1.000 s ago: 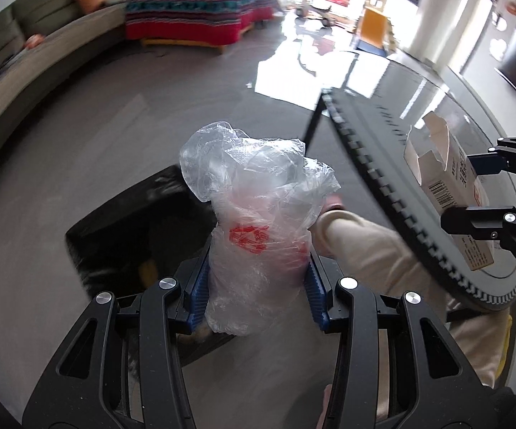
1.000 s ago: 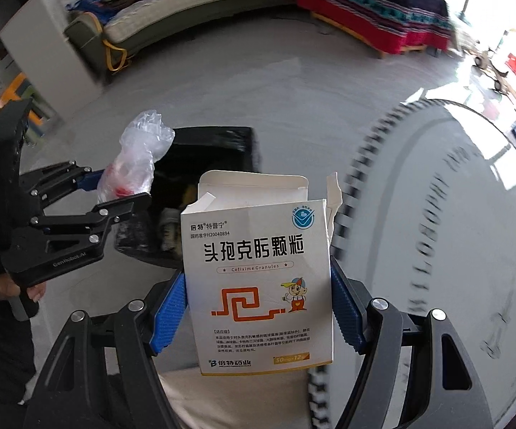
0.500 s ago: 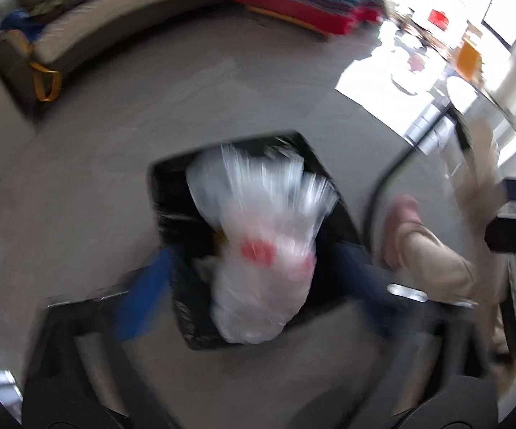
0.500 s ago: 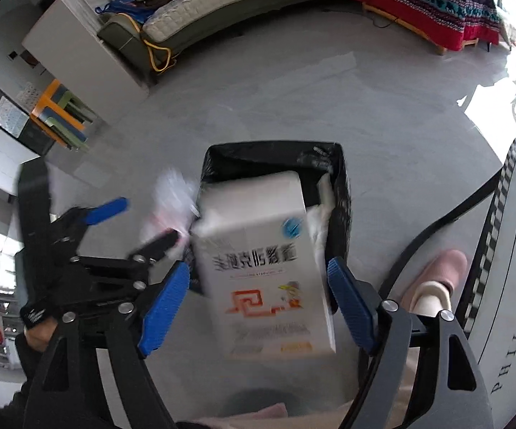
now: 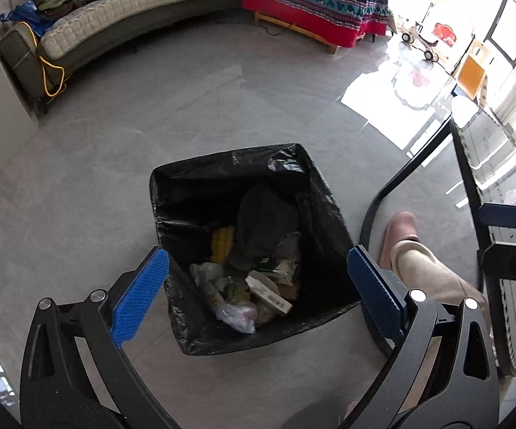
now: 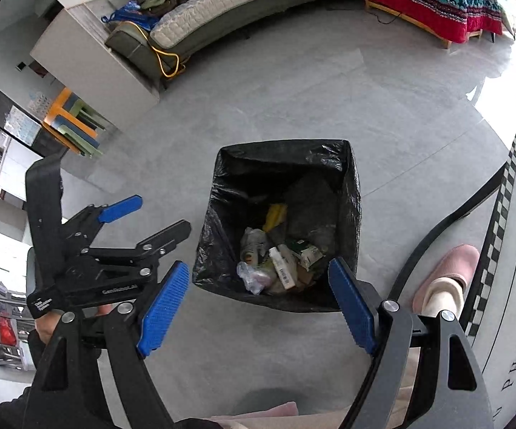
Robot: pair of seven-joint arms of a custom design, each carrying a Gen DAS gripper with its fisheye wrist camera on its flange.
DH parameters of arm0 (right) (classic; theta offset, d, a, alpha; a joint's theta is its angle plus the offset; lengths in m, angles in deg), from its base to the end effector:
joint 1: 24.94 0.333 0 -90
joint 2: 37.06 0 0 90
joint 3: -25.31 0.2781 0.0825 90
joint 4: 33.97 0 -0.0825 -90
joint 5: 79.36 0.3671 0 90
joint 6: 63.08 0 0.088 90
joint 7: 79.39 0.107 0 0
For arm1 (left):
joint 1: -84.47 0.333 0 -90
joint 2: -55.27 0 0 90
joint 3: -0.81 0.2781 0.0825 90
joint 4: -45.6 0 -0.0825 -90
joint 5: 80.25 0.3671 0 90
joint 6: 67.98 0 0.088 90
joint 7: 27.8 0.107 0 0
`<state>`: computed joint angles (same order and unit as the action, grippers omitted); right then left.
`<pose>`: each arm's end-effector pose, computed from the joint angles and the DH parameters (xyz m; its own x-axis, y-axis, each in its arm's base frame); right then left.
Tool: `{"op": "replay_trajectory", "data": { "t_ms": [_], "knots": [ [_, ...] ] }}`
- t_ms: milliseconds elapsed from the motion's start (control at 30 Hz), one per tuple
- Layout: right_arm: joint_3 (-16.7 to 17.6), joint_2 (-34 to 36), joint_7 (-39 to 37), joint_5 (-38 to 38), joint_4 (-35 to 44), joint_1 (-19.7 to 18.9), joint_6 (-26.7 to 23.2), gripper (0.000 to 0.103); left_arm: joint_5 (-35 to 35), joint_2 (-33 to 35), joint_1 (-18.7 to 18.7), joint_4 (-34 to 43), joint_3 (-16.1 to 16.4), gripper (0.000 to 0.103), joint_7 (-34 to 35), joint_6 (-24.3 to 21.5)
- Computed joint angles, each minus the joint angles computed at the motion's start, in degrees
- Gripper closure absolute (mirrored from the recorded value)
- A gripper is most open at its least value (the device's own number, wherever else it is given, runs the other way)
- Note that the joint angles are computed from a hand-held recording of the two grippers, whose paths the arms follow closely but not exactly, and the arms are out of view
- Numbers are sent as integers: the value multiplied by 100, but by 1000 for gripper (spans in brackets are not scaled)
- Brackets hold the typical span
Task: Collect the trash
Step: 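Carry the medicine box and plastic bag over the black bin and release both, then move both open grippers back over the cleared table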
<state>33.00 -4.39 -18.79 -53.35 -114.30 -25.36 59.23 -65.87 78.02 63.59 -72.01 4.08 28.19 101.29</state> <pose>0.6898 0.0896 0.3719 0.4165 -0.8350 -0.3595 -0.8963 -0.3112 -0.3158 0.5745 -0.2012 0.2750 0.0135 -0.9941 0.1075 -0.8744 -0.0639 -0.4809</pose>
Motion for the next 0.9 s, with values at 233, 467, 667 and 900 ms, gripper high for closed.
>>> {"op": "replay_trajectory", "data": {
  "t_ms": [233, 467, 667, 900],
  "knots": [
    [-52, -704, -411, 585, -907, -330, 442, 18, 121, 66, -198, 350, -122, 6, 90, -141],
    [-327, -1284, -740, 1295, -1616, -673, 644, 8, 24, 438, -345, 1130, -509, 6, 592, -413],
    [-671, -1920, -1154, 1570, -2463, -845, 1177, 3, -185, 1040, -554, 2182, -809, 6, 1130, -804],
    [-1147, -2461, -1273, 1958, -3248, -1081, 1779, 3, -344, 2021, -1027, 3782, -963, 6, 1675, -1352]
  ]
}}
